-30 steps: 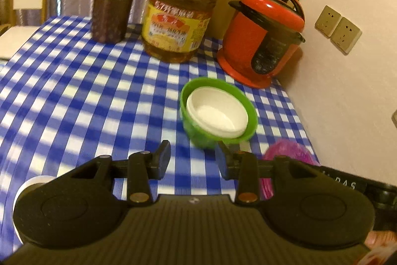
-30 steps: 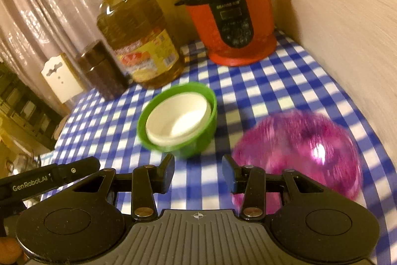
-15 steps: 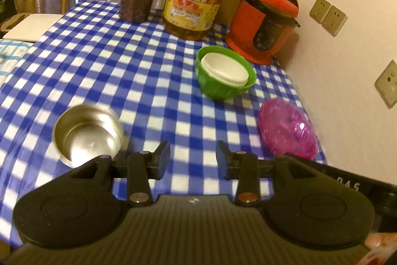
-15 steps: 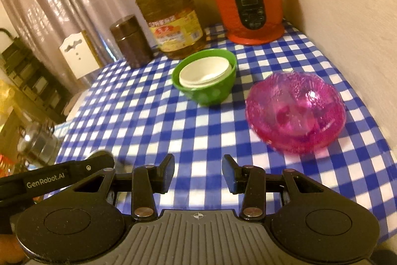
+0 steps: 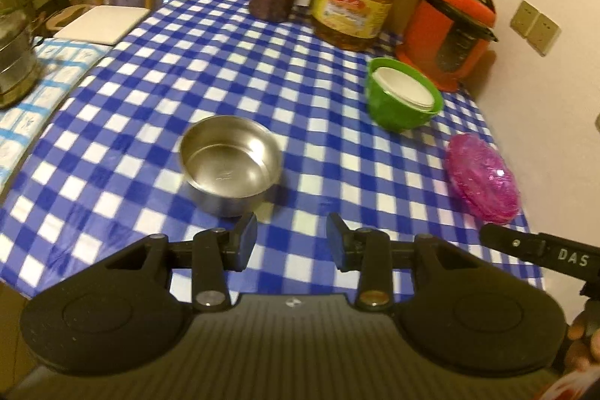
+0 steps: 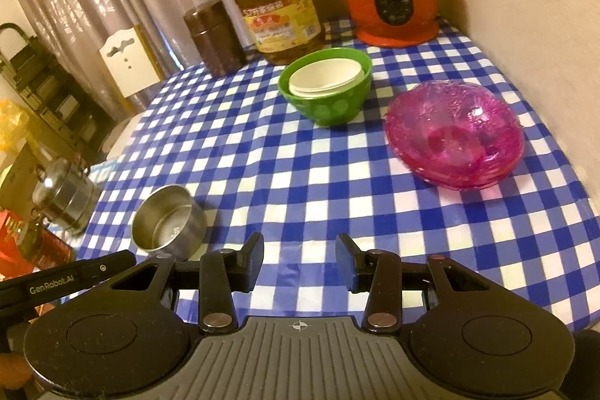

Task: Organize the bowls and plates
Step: 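Move both grippers to the steel bowl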

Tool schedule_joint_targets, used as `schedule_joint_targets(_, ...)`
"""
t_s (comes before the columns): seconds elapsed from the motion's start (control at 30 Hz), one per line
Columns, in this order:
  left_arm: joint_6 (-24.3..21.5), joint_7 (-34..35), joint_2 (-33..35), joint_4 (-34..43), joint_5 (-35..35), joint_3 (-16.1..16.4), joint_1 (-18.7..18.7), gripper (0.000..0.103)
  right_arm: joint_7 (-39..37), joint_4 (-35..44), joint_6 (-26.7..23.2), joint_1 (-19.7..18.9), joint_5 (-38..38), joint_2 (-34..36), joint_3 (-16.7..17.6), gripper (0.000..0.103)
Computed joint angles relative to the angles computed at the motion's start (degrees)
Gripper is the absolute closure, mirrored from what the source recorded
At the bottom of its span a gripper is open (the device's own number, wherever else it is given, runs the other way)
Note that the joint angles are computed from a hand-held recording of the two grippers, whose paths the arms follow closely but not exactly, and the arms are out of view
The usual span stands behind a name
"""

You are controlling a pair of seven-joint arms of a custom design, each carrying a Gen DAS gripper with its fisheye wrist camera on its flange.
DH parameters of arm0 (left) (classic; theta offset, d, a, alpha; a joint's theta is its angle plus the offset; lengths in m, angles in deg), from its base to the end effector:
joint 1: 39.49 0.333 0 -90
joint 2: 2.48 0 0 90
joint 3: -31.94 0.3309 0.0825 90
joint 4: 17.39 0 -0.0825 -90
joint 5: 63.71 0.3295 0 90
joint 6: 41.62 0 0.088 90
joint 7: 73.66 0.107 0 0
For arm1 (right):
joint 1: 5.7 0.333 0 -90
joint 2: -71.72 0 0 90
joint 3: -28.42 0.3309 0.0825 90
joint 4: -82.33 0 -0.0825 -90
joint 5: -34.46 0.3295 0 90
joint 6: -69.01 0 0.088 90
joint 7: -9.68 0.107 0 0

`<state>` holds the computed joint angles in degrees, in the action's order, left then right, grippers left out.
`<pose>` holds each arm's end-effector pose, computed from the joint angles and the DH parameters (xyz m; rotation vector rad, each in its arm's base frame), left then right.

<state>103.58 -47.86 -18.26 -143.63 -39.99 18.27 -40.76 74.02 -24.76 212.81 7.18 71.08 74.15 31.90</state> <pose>0.4420 -0.1358 0.5931 -2.2855 1.2378 -0.7308 0.5456 0.1546 0.5875 -1.9260 1.3839 -0.1259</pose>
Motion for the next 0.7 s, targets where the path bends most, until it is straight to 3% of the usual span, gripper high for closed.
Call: schedule_joint_targets(0.7, -0.3, 0.2, -2.7, -4.3, -1.9, 1.2, 2.2, 0.066, 0.3, 1.4, -2.3, 1.9, -0.4, 3.0, 1.7, 0.06)
